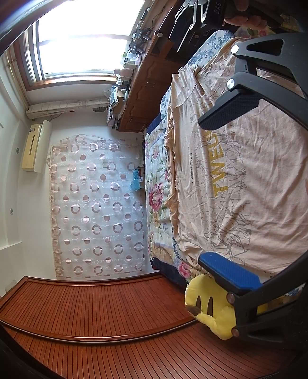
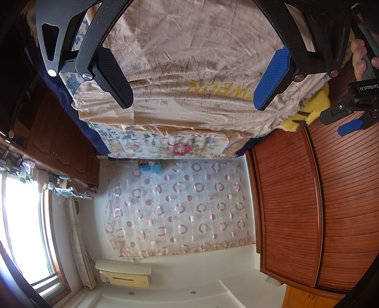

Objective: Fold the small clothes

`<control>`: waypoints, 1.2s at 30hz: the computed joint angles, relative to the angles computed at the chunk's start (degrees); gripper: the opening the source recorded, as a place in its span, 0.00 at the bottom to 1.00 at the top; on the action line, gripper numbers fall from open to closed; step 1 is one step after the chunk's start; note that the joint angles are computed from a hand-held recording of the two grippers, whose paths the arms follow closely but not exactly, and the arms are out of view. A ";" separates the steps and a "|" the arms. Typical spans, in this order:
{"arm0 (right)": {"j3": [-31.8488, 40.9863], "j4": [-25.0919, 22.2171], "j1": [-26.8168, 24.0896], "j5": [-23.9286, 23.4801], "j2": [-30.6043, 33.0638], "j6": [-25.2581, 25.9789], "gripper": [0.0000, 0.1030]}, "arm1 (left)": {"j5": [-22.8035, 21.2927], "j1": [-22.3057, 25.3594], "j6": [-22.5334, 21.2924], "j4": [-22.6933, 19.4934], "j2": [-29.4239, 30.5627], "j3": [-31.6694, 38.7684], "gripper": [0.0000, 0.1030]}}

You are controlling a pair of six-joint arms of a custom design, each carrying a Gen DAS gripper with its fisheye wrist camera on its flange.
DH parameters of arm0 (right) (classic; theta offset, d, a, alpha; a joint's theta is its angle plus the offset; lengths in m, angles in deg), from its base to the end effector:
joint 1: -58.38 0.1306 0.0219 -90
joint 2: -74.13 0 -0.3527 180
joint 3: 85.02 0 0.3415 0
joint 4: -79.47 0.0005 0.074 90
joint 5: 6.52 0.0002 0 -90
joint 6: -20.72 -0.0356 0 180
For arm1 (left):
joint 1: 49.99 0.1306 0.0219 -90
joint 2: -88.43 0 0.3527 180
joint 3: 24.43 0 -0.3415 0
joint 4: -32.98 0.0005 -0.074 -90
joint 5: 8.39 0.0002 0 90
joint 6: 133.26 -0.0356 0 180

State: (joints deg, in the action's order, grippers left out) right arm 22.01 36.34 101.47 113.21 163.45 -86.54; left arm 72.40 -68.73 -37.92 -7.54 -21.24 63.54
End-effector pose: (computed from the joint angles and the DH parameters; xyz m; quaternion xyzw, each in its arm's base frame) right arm 0.3320 0.2858 0.5419 -0.0490 0.8270 0.0720 0.5554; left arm 0.3133 -0.1008 0.5236 0.0528 0.8301 -0.0495 0.5529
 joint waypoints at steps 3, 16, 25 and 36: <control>0.00 0.01 0.01 0.05 -0.02 -0.04 1.00 | -0.10 -0.13 0.03 0.03 -0.08 -0.07 1.00; -0.05 0.01 0.20 0.24 -0.10 -0.12 1.00 | -0.42 -0.35 -0.11 0.37 -0.19 -0.41 1.00; 1.66 -0.96 0.33 0.36 0.66 -0.19 1.00 | -0.72 -0.69 0.00 0.18 -0.28 -0.34 1.00; 2.59 -2.27 -0.04 -0.24 1.08 -0.59 1.00 | -1.07 -0.66 0.13 -0.32 0.01 -0.11 1.00</control>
State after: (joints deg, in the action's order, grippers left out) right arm 24.60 34.07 101.43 112.97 164.53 -87.13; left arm 71.33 -69.39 -37.79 -7.86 -21.22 63.43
